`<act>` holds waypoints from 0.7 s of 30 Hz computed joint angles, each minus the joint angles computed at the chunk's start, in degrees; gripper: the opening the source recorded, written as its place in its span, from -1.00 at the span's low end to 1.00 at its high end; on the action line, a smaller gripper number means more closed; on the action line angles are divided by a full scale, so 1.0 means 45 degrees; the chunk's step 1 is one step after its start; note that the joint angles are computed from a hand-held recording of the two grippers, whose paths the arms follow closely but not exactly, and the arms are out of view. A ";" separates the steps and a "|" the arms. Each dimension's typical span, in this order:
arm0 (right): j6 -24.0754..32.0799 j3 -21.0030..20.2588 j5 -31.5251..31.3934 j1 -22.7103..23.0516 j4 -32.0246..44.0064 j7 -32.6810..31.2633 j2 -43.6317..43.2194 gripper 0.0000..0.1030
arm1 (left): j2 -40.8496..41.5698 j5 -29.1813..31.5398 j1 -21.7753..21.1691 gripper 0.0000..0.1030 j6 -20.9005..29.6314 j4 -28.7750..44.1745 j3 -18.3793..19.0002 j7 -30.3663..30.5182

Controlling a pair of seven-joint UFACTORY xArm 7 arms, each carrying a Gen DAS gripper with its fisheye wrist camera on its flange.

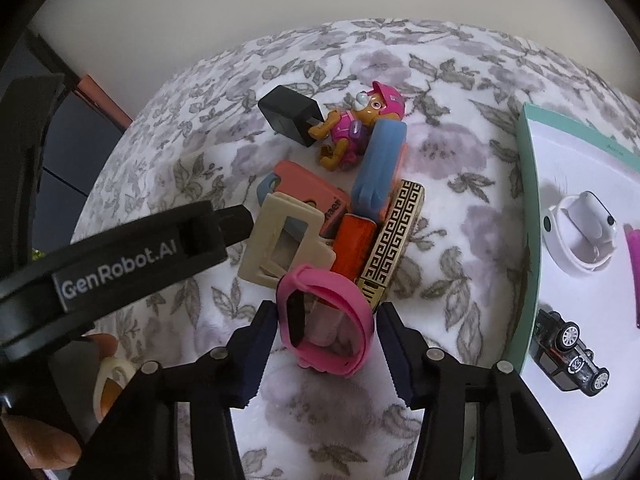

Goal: Organize rigid objects
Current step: 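Grasp the pink watch band with the right tool while the left tool grasps the cream clip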

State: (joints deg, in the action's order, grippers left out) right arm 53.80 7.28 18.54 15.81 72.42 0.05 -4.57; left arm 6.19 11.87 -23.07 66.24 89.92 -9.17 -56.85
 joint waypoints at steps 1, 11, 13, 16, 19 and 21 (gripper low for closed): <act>0.0055 -0.0039 0.0114 -0.0018 0.0008 -0.0057 -0.0017 0.03 | 0.0016 0.0018 -0.0011 0.63 0.0010 0.0031 -0.0008 0.0022; 0.0639 -0.0233 0.0550 -0.0276 0.0220 -0.0100 -0.0041 0.01 | -0.0040 -0.0001 -0.0036 0.63 -0.0059 0.0040 -0.0024 0.0000; 0.0706 -0.0279 0.0548 -0.0360 0.0260 0.0018 -0.0051 0.01 | 0.0004 -0.0087 -0.0045 0.63 -0.0132 0.0051 -0.0051 0.0132; 0.0783 -0.0360 0.0442 -0.0513 0.0240 0.0299 -0.0104 0.01 | 0.0172 0.0063 -0.0131 0.61 -0.0036 0.0245 -0.0071 0.0277; 0.0874 -0.0491 0.0650 -0.0684 0.0198 0.0489 -0.0133 0.01 | 0.0254 0.0060 -0.0182 0.27 -0.0096 0.0275 -0.0056 0.0408; 0.0925 -0.0539 0.0782 -0.0764 0.0175 0.0510 -0.0168 0.01 | 0.0365 0.0074 -0.0224 0.21 -0.0039 0.0348 -0.0048 0.0502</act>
